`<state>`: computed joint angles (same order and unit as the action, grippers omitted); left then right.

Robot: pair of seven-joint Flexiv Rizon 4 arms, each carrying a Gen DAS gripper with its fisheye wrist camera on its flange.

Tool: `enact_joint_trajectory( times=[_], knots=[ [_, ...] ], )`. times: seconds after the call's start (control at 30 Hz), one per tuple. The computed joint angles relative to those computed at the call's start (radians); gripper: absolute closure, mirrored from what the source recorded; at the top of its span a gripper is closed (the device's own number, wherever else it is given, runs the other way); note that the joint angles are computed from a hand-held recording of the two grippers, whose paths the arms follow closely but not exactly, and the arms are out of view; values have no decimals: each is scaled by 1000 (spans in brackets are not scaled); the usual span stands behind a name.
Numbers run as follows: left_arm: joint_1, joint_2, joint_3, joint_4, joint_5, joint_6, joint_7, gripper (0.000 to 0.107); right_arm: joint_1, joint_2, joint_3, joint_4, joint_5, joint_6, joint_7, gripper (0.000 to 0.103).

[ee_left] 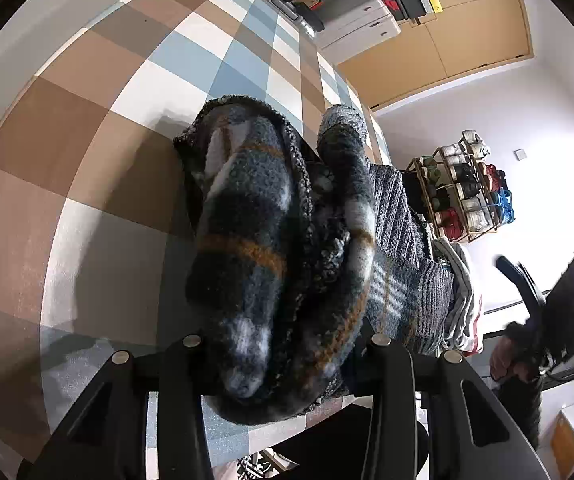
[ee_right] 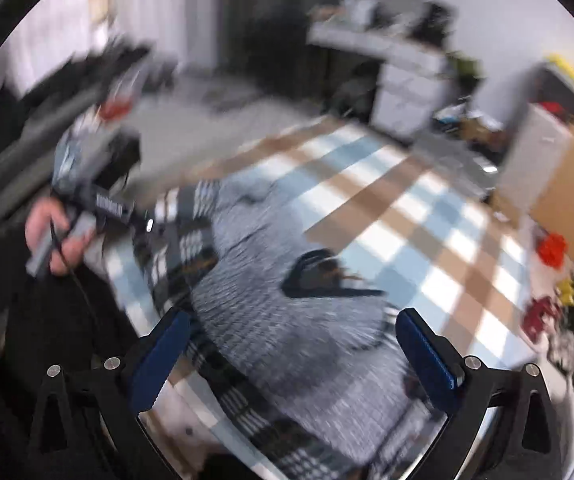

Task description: Fold large clothes

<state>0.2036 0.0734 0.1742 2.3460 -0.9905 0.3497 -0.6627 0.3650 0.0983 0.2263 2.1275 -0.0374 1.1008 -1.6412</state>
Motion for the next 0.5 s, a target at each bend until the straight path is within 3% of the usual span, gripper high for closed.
enact_joint_trajectory(
  times=[0.07, 0.17, 0.27, 0.33, 0.4, 0.5],
  knots=[
    [0, 1, 1, 0, 1, 0, 4, 73, 28, -81, -19, -101, 79, -119, -95, 2],
    [8, -7, 7, -7, 2, -28, 2, 73, 21, -152, -12, -163, 103, -216, -155, 15],
    [20, -20, 10, -16, 0, -57, 0, 73, 7, -210, -3, -234, 133, -379, -201, 50],
    [25, -23, 10, -20, 6, -64, 5, 72, -2, -211, 7, -244, 151, -416, -227, 61],
    [27, -24, 7, -23, 9, -65, 8, 72, -1, -197, 16, -235, 132, -424, -256, 87],
    [30, -29, 6, -26, 8, -73, 7, 72, 14, -166, 20, -191, 44, -412, -191, 96]
  ],
)
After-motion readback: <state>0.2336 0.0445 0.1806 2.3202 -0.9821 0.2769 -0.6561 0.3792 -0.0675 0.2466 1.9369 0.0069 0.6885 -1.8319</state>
